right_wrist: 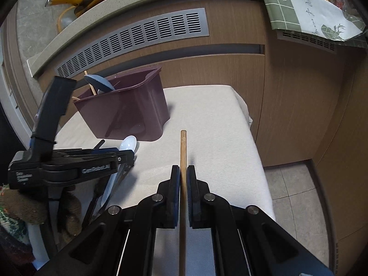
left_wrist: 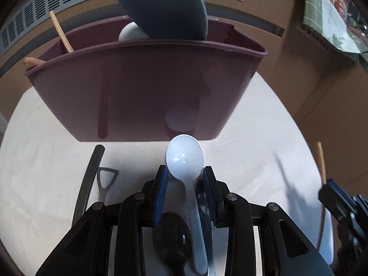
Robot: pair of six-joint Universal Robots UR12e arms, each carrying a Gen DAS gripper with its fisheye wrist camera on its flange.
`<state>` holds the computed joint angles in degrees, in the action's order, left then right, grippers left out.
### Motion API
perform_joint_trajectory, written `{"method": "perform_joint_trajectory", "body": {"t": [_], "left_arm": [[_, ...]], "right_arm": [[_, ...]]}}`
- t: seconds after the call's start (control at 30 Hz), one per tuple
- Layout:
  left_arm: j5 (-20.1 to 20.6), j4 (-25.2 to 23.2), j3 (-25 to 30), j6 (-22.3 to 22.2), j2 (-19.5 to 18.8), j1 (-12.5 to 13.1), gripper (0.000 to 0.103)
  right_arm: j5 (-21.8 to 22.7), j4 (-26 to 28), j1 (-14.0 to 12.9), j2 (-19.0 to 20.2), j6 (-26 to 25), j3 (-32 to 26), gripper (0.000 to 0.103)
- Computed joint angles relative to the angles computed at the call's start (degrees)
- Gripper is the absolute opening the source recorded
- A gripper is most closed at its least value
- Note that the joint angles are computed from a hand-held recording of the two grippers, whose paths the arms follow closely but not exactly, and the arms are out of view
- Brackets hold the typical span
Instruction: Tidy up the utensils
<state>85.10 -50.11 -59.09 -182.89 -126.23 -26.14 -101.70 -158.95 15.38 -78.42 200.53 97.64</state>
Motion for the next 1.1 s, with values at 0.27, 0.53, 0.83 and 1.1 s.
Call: {"method": "perform_joint_trajectory", "body": {"t": [0.27, 0.53, 0.83, 1.1], "left_arm": [[0.3, 0.1, 0.6, 1.6, -0.6, 0.1, 0.035], [1.0, 0.2, 0.4, 1.7, -0.4, -0.1, 0.034], [-2.7, 7.2, -4.7, 2.1, 2.4, 0.8, 0.032], [-7.9, 17.4, -14.0, 3.2, 9.0, 3.5, 0.032]], "right_arm": [[0.7, -1.6, -0.5, -0.2, 0.8, 0.9, 0.005], [1.0, -2.0, -0.5, -0.2, 1.0, 1.0, 0.005], [0.9, -1.7, -0.2, -0.5, 1.4, 0.8, 0.005], [1.4, 2.3, 0.6, -0.7, 3.6, -0.6, 0.005]]}}
